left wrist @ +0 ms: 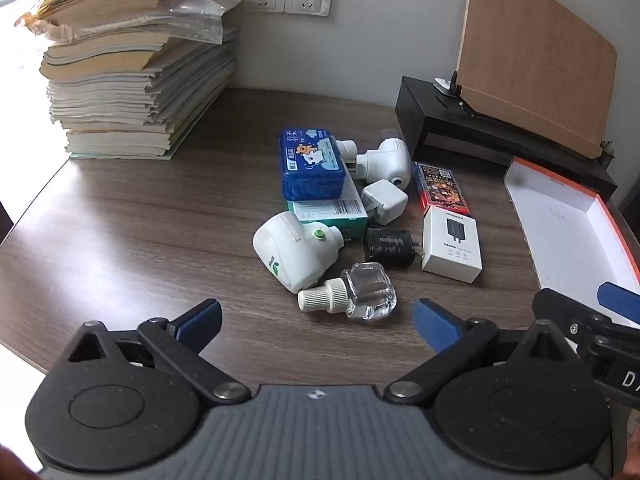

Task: Organize rigid objects
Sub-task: 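Move the left gripper toward the white plug-in heater with green dot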

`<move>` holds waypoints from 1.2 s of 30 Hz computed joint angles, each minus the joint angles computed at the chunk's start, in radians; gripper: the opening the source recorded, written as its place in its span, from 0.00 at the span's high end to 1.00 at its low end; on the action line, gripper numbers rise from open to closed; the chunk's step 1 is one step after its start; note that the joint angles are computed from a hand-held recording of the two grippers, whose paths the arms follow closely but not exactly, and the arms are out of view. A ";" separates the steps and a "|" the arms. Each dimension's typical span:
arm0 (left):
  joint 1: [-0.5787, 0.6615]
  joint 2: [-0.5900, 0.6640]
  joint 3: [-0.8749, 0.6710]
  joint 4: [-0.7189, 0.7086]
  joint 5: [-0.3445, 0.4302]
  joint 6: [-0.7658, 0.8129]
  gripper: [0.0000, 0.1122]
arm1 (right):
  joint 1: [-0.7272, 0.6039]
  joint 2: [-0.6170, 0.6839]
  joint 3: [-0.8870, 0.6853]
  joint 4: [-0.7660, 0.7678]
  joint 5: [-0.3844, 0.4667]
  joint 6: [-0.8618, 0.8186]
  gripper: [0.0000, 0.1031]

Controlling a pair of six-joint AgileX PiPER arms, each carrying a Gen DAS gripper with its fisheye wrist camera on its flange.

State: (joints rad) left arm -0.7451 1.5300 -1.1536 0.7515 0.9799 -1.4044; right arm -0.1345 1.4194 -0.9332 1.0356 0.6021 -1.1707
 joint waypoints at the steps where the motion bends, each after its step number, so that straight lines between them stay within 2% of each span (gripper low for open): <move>1: 0.000 0.004 -0.007 -0.008 0.004 0.003 0.08 | -0.003 -0.005 0.000 -0.002 0.008 0.005 0.01; 2: 0.000 0.009 -0.013 -0.014 0.009 0.004 0.08 | 0.008 0.017 -0.018 -0.042 0.000 0.050 0.01; 4: 0.009 0.016 -0.021 -0.038 0.001 0.020 0.08 | 0.016 0.010 -0.004 -0.024 -0.017 0.039 0.01; 5: 0.026 0.001 0.015 -0.038 -0.046 0.016 0.08 | 0.021 0.010 -0.003 -0.028 -0.021 0.044 0.01; 6: 0.026 -0.004 0.025 -0.032 -0.052 0.011 0.08 | 0.026 0.010 -0.002 -0.034 -0.024 0.051 0.01; 10: 0.059 -0.009 0.032 -0.061 -0.072 0.049 0.08 | 0.035 0.010 -0.019 -0.091 -0.014 0.139 0.01; 16: 0.112 -0.012 0.032 -0.087 -0.097 0.106 0.08 | 0.049 0.034 -0.021 -0.068 -0.032 0.122 0.01; 19: 0.131 -0.006 0.032 -0.095 -0.107 0.133 0.08 | 0.095 0.040 -0.038 -0.135 -0.062 0.215 0.01; 25: 0.183 -0.003 0.047 -0.117 -0.155 0.179 0.08 | 0.131 0.059 -0.055 -0.182 -0.087 0.272 0.01; 36: 0.245 0.030 0.022 -0.157 -0.196 0.270 0.08 | 0.174 0.097 -0.091 -0.234 -0.108 0.340 0.01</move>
State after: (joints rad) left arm -0.4999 1.5599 -1.1317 0.5941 0.7842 -1.1339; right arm 0.0390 1.5162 -1.0239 0.8019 0.4942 -0.8308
